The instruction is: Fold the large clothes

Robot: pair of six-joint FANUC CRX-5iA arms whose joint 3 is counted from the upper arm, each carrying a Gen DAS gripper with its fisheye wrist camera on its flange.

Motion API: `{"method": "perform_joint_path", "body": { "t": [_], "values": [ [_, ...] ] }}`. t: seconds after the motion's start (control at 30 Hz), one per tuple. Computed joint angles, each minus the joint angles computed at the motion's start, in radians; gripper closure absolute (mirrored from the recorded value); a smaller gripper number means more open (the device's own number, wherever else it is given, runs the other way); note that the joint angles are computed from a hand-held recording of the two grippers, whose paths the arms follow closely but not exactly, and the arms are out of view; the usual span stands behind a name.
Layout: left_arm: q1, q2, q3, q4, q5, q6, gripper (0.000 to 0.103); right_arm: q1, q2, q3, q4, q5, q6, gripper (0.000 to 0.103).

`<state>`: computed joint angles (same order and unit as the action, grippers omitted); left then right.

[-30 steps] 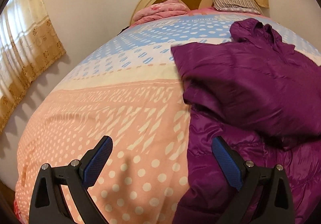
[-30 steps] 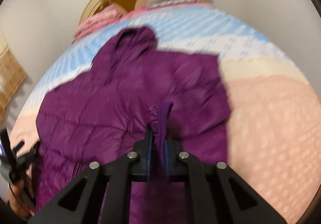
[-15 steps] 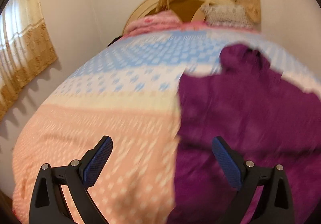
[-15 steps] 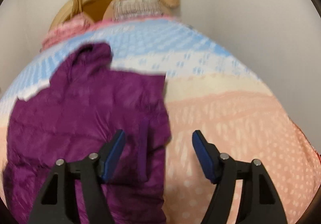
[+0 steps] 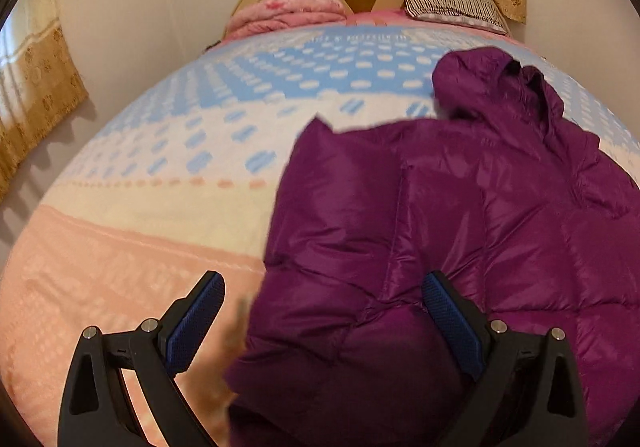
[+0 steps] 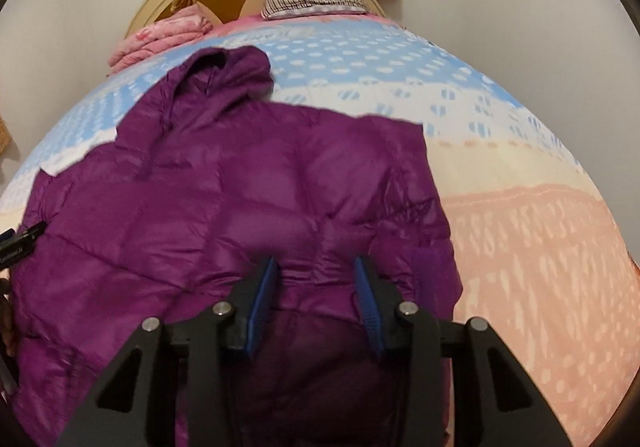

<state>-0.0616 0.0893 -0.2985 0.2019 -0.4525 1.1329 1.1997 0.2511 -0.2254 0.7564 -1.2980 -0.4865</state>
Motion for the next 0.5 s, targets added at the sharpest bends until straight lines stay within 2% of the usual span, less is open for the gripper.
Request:
{"method": "perform_joint_path", "body": {
  "t": [0.27, 0.5],
  "values": [
    [-0.004, 0.011, 0.003, -0.01, 0.004, 0.008, 0.003, 0.001, 0.008, -0.011, 0.011, 0.003, -0.025, 0.06],
    [0.009, 0.018, -0.002, 0.041, -0.016, -0.036, 0.002, 0.013, -0.006, -0.036, 0.026, 0.016, -0.082, 0.06]
  ]
}}
